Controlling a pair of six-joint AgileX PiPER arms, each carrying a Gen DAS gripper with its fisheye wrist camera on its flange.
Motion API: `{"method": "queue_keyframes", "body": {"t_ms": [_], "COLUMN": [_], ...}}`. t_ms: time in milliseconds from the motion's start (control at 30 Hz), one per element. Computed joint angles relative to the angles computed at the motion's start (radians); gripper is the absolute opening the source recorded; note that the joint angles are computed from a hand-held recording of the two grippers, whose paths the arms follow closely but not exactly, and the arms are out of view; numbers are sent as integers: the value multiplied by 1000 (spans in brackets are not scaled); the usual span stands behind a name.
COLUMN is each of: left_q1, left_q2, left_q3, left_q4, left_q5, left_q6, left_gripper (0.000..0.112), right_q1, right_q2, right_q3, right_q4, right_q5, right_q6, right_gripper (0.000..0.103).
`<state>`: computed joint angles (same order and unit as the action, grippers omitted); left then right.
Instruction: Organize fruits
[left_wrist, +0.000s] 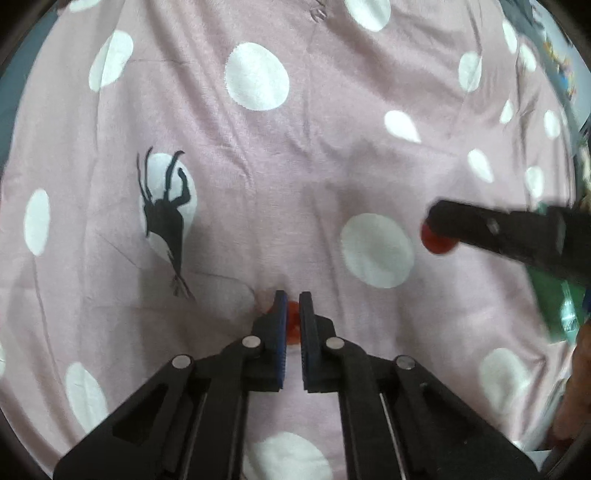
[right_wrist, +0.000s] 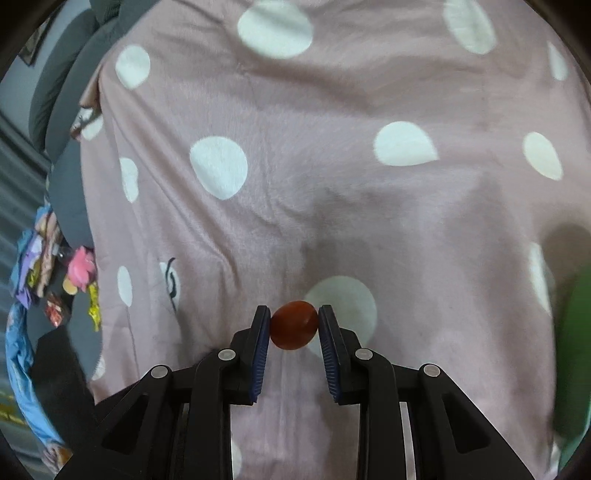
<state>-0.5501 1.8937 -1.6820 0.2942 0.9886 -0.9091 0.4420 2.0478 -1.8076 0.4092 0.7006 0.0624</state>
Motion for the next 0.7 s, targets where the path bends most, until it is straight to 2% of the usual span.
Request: {"method": "queue_keyframes", "body": {"t_ms": [100,133,200,267,367,433,500,567,700], "left_q1": [-12,-10,10,22,30,42,33,23,21], "left_q2": [-19,-37,-69,-75,-53,-46,-32,-24,32], "left_q3": [1,16,29,18,-42,-58,-81,-102,-137], "left_q4": [20,5,-50,-57,-80,-134,-135,-126,-154], "left_q5": [5,-17,-55,-52,23,52,84,117,131], "left_q6": [-9,0,36,37,38,47,26,-3,-84], "left_gripper": [5,5,6,7,12,26,35,36,34], "right_q1": [8,10,1,-4,-10,-10,-21,-31,-40], "right_q2": [-91,-118,-160,-190,-215,-224,-235,-234,-250], "right_q3": [130,169,227,274,302,307,321,323,342], "right_q4": [-46,-66,-47,-3,4,-14,18,65,94], "right_q5": [-79,-100,-126,-158,-182,-192,-195,-194,-204], "right_q6": [25,42,28,3,1,16,-12,-50,-73], "right_gripper": [29,29,29,29,29,29,29,29,29]}}
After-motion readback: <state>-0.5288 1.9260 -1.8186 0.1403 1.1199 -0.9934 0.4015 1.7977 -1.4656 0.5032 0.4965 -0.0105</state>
